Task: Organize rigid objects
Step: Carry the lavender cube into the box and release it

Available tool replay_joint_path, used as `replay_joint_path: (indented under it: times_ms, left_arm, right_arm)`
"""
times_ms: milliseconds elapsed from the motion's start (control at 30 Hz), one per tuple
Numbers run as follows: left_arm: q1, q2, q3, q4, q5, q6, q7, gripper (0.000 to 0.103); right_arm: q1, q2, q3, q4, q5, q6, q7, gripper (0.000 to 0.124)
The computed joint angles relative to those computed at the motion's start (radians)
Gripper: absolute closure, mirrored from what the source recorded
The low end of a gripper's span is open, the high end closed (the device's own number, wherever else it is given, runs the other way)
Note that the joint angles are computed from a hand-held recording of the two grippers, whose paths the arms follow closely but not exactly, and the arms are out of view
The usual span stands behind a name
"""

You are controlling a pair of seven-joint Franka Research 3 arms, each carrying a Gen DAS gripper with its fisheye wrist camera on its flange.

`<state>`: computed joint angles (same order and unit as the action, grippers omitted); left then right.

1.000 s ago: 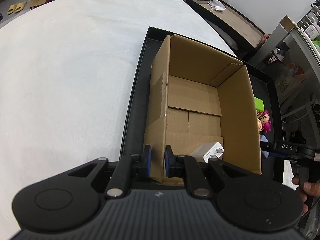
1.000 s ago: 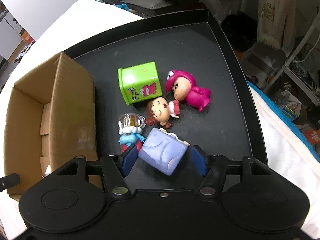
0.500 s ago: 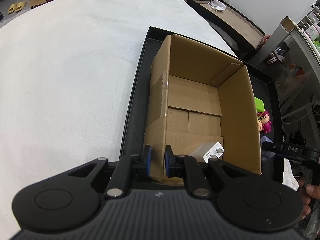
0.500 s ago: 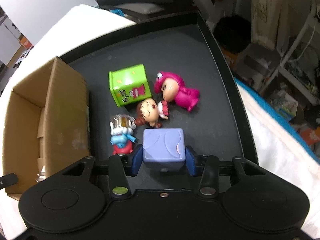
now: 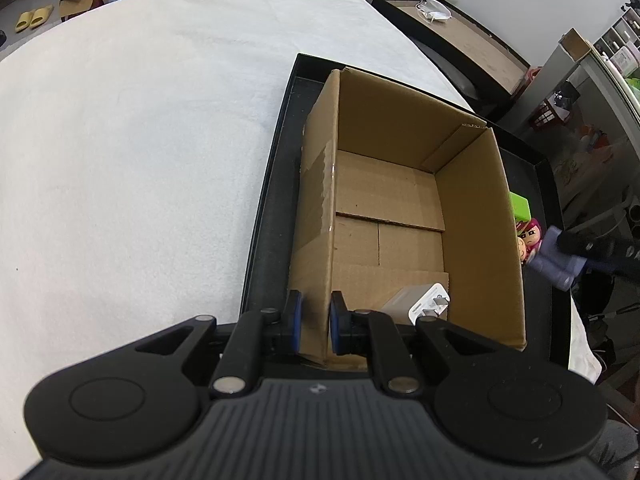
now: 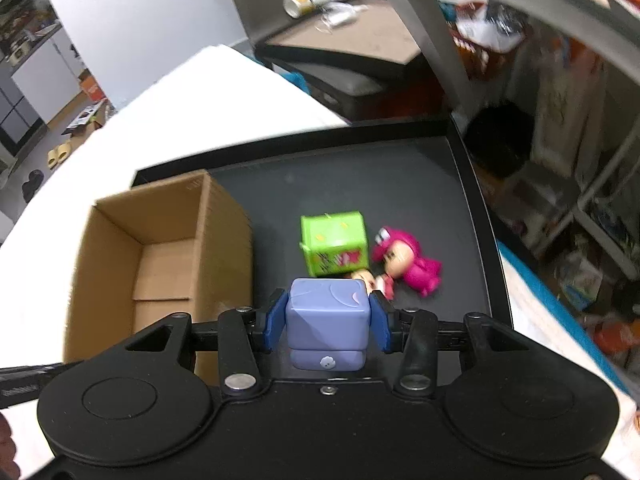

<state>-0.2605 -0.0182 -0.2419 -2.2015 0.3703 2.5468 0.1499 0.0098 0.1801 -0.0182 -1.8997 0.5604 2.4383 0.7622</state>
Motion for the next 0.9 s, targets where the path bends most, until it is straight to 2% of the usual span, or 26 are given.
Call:
replay_joint_path:
  times_ms: [533, 900]
  left_arm:
    - [-0.003, 0.002, -0.001, 0.007, 0.008, -0.012, -0.01, 0.091]
    - [-0.002, -0.004, 0.0, -0.001, 0.002, -0.001, -0.009, 0.091]
  right_arm:
    - [0.033, -0.068, 0.017, 0.008, 0.116, -0.059, -0.079, 0.081]
    - [0.068, -0.088, 0.028, -0.004, 0.156, -0.064, -0.107, 0.081]
